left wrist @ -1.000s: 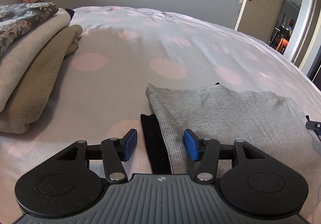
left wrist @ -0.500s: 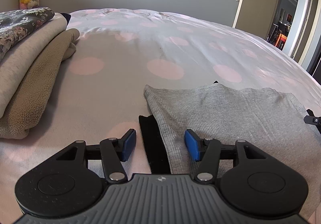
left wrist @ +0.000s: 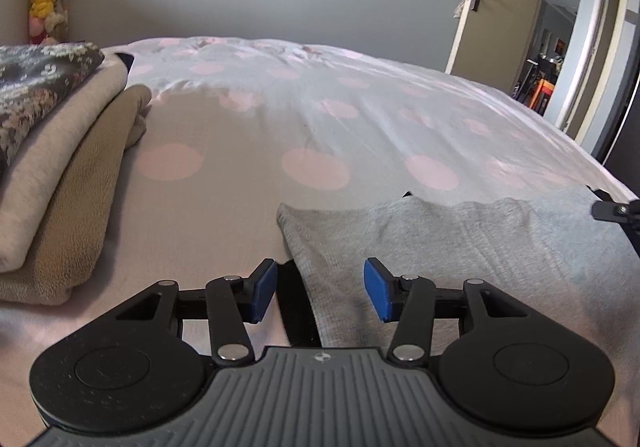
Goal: Fold clothes
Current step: 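Grasp the black-trimmed shirt edge with the right gripper and lift it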
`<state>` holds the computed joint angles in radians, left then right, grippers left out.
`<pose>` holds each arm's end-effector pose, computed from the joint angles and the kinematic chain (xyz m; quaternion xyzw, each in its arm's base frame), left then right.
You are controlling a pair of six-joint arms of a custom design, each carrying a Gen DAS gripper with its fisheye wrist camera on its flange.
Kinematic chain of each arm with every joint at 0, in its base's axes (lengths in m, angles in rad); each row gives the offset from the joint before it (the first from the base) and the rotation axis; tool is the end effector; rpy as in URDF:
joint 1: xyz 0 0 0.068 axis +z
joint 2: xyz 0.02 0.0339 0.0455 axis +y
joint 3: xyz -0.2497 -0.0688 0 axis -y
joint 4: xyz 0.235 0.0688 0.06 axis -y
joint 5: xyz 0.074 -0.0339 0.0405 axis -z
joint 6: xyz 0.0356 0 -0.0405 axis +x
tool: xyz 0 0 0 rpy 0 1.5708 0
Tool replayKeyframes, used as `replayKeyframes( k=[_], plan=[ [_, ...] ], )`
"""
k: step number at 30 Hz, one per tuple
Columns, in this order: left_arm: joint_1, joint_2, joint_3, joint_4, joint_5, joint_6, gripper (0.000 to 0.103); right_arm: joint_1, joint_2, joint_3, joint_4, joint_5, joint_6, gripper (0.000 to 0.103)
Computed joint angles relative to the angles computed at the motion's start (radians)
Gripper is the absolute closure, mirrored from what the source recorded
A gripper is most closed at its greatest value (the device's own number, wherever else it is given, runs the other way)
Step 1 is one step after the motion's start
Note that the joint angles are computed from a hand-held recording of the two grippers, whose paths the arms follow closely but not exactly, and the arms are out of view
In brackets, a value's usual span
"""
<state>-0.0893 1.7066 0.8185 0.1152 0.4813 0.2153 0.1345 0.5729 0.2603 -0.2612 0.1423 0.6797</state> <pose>0.3214 -0.0453 0.1427 0.2273 0.8705 -0.1954 0.3903 0.1434 0.0143 0.1744 0.2686 0.8346 0.1315 0.4626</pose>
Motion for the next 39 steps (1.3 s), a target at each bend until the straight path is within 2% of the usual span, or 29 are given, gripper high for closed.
replayKeyframes(
  k=[4,8,11,17,23,30,36,39],
  plan=[
    [0.032,0.0,0.019,-0.031,0.082,0.01,0.064,0.204,0.169,0.081,0.098,0.138,0.096,0.088],
    [0.059,0.023,0.046,-0.065,0.124,0.021,0.07,0.334,0.363,0.167,0.217,0.201,0.157,0.088],
    [0.078,0.04,0.063,-0.075,0.144,0.017,0.07,0.401,0.532,0.239,0.309,0.222,0.185,0.088],
    [0.11,0.062,0.096,-0.097,0.152,0.015,0.07,0.49,0.832,0.384,0.443,0.186,0.191,0.088],
    [0.128,0.082,0.124,-0.122,0.135,0.01,0.07,0.521,1.039,0.51,0.457,0.14,0.189,0.089],
    [0.134,0.095,0.147,-0.154,0.111,0.011,0.07,0.5,1.184,0.588,0.453,0.099,0.191,0.088],
    [0.125,0.092,0.164,-0.208,0.064,0.038,0.071,0.5,1.225,0.657,0.382,0.101,0.152,0.083],
    [0.132,0.078,0.175,-0.24,0.062,0.038,0.071,0.496,1.193,0.649,0.362,0.087,0.155,0.076]
  ],
)
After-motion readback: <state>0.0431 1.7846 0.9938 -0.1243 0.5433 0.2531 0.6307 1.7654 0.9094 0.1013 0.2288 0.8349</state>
